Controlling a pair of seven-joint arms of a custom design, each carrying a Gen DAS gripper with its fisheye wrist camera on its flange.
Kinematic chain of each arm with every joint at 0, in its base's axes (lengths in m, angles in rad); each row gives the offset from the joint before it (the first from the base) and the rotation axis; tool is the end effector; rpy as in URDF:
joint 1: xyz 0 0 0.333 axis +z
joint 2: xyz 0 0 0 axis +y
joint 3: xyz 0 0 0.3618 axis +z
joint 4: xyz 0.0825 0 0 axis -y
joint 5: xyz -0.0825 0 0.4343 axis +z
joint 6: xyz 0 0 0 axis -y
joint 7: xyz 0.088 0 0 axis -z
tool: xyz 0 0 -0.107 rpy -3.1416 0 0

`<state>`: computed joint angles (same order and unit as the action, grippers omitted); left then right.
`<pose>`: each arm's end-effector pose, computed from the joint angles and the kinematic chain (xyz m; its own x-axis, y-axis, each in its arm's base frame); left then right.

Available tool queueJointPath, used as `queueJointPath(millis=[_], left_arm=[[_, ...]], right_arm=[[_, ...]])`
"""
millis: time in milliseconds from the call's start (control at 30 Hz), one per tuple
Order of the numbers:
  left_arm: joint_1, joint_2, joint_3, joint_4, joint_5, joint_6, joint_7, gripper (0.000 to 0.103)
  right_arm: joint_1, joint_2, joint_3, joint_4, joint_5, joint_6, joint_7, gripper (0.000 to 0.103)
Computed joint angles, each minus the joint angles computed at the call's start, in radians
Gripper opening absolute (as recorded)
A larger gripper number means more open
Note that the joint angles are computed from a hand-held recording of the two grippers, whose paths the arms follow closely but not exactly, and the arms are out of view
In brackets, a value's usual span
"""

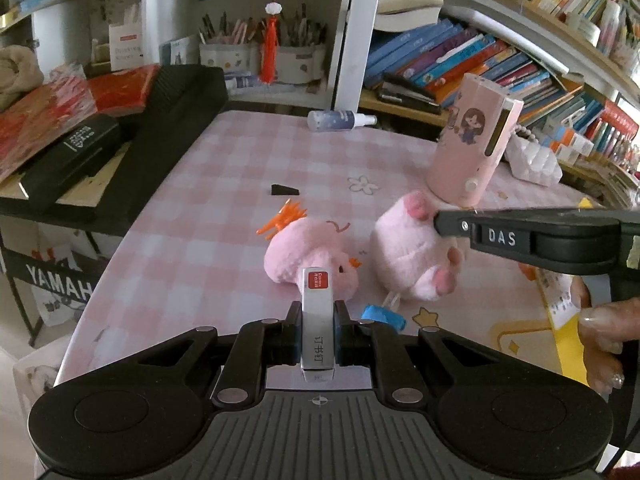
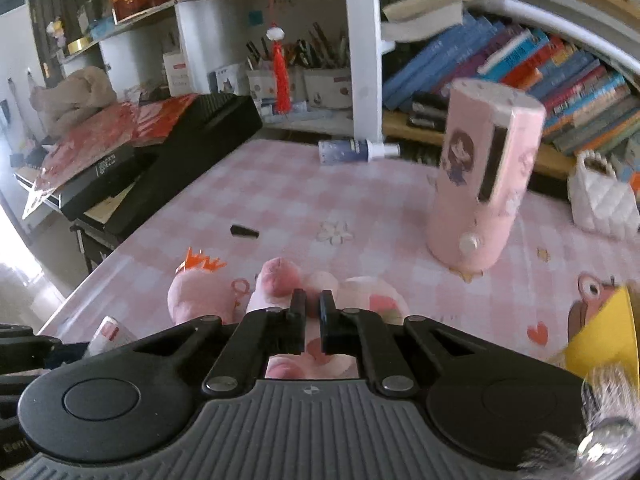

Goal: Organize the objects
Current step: 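Grasp the large pink plush pig with the right gripper while the left holds the white box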

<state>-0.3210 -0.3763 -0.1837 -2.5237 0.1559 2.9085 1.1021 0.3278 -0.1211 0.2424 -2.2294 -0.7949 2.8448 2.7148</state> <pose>0.4226 -0.2509 0.5109 -0.2335 -0.9642 0.1254 -0.7272 0.0876 -0.6808 0.4682 0.3501 0.5136 0.1638 -0.9808 -0.1057 -0.6694 -0.0318 -0.7423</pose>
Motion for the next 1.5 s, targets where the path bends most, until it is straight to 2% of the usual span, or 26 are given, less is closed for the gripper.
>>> queueJointPath(millis=[67, 100, 133, 167, 200, 267, 367, 400, 467, 533, 567, 667, 767, 867, 933, 1100, 1333, 1500], left_arm=[[-0.001, -0.015, 0.001, -0.012, -0.003, -0.003, -0.005, 0.013], [0.000, -0.023, 0.000, -0.019, -0.003, -0.006, -0.010, 0.013], [0.000, -0.030, 0.001, -0.025, -0.005, -0.009, -0.013, 0.013], [-0.002, -0.035, 0.004, -0.029, -0.007, -0.012, -0.015, 0.013], [-0.004, -0.041, 0.007, -0.033, -0.010, -0.017, -0.016, 0.013], [-0.005, -0.049, 0.009, -0.039, -0.013, -0.025, -0.017, 0.013], [-0.006, -0.058, 0.010, -0.044, -0.012, -0.037, -0.015, 0.013], [-0.006, -0.061, 0.010, -0.045, -0.011, -0.041, -0.014, 0.013], [-0.004, -0.068, 0.009, -0.048, -0.010, -0.050, -0.016, 0.013], [-0.001, -0.073, 0.008, -0.050, -0.011, -0.061, -0.019, 0.013], [0.001, -0.076, 0.007, -0.051, -0.009, -0.066, -0.022, 0.013], [0.009, -0.084, 0.003, -0.056, -0.003, -0.068, -0.031, 0.013], [0.012, -0.089, 0.003, -0.058, 0.001, -0.063, -0.037, 0.013], [0.014, -0.092, 0.004, -0.059, 0.007, -0.047, -0.040, 0.013], [0.012, -0.097, 0.006, -0.062, 0.011, -0.034, -0.035, 0.013], [0.001, -0.127, 0.014, -0.082, 0.011, -0.008, -0.030, 0.013], [-0.038, -0.212, 0.041, -0.140, -0.010, 0.008, -0.020, 0.013], [-0.074, -0.272, 0.065, -0.182, -0.029, 0.001, 0.001, 0.013]], right_arm=[[0.000, -0.013, 0.004, -0.013, 0.001, -0.007, 0.005, 0.012], [-0.003, -0.017, 0.011, -0.014, -0.016, -0.020, 0.015, 0.022], [-0.006, -0.019, 0.017, -0.011, -0.035, -0.032, 0.028, 0.035], [-0.010, -0.019, 0.024, -0.006, -0.061, -0.044, 0.046, 0.064], [-0.014, -0.016, 0.030, 0.000, -0.103, -0.050, 0.075, 0.076], [0.003, 0.006, 0.017, 0.019, -0.092, -0.042, 0.014, 0.076], [0.040, 0.064, -0.013, 0.057, 0.019, -0.055, -0.146, 0.085], [0.051, 0.086, -0.018, 0.077, 0.015, -0.083, -0.168, 0.089], [0.078, 0.124, -0.028, 0.115, -0.096, -0.154, -0.153, 0.089], [0.110, 0.154, -0.045, 0.143, -0.152, -0.219, -0.181, 0.088], [0.127, 0.168, -0.054, 0.156, -0.195, -0.260, -0.177, 0.085], [0.166, 0.183, -0.081, 0.168, -0.325, -0.367, -0.106, 0.057], [0.159, 0.153, -0.100, 0.141, -0.313, -0.329, -0.043, 0.051], [0.140, 0.105, -0.102, 0.105, -0.281, -0.252, 0.038, 0.051], [0.129, 0.067, -0.088, 0.079, -0.313, -0.221, 0.090, 0.051], [0.104, -0.018, -0.046, 0.027, -0.230, -0.157, 0.084, 0.052], [0.059, -0.143, 0.039, -0.057, -0.128, -0.140, 0.071, 0.053], [0.056, -0.221, 0.084, -0.116, 0.000, -0.150, 0.014, 0.053]])
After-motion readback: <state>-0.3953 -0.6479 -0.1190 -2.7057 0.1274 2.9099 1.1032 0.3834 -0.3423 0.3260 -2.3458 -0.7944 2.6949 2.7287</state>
